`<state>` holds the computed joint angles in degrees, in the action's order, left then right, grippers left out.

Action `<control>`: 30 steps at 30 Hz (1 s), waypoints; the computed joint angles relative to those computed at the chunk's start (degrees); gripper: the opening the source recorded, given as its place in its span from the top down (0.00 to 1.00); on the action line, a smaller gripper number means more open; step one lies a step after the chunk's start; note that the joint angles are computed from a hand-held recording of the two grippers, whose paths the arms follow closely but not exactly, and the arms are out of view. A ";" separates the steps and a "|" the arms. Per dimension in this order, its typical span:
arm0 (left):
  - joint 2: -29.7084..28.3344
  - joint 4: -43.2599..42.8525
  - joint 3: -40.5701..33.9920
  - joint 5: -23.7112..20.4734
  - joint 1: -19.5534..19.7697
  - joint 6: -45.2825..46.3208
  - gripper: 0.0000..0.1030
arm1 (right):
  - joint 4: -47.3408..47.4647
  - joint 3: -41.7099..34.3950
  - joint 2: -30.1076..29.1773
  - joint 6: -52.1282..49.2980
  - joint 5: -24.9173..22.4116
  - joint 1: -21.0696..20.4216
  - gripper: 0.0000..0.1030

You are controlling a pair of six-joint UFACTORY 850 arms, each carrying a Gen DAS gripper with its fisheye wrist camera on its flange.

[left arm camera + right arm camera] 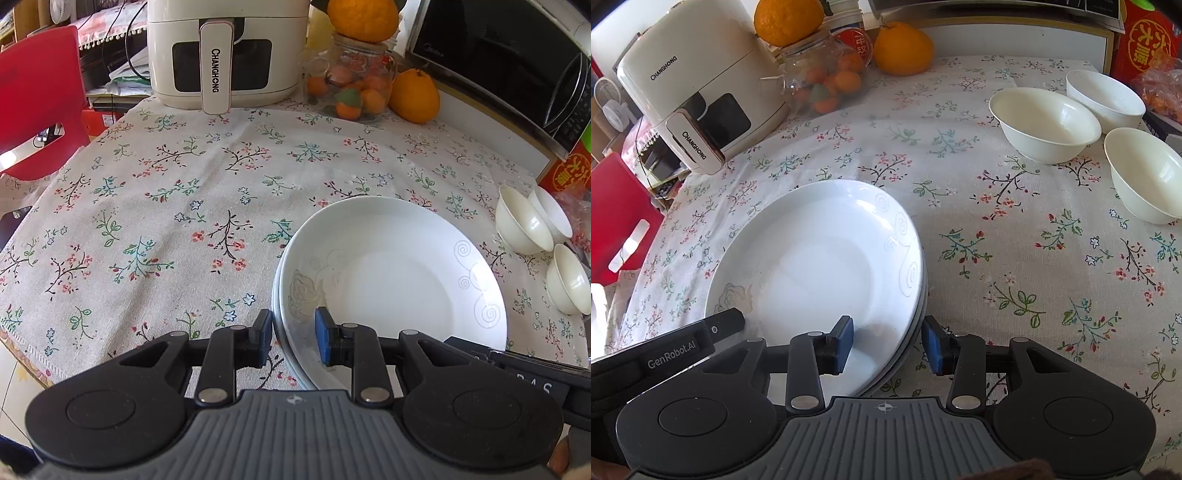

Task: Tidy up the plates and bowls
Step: 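Lower the held white plate onto the stack of white plates, then open the left gripper and move it toward the white bowls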

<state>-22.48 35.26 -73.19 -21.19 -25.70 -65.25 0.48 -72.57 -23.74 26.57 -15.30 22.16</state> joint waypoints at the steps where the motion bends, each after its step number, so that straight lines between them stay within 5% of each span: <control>1: 0.01 0.10 0.03 0.05 0.04 -0.07 0.78 | 2.15 -0.01 -0.05 -1.81 0.17 -0.22 0.60; 15: -1.05 0.55 -1.49 -1.59 0.34 -2.46 0.78 | 5.95 -1.80 -1.58 -6.70 0.44 -0.04 0.60; 21: -1.90 -1.89 -2.95 -2.55 1.10 -2.02 0.79 | 17.59 -3.84 -3.29 -16.77 0.32 -1.20 0.59; 27: -2.21 -5.60 -3.51 -2.74 1.42 0.93 0.70 | 13.02 -2.89 -2.03 -13.70 0.93 -1.70 0.60; 30: -2.01 -5.91 -3.87 -3.81 2.10 -0.31 0.70 | 21.05 -1.42 -0.31 -19.94 2.03 -3.27 0.60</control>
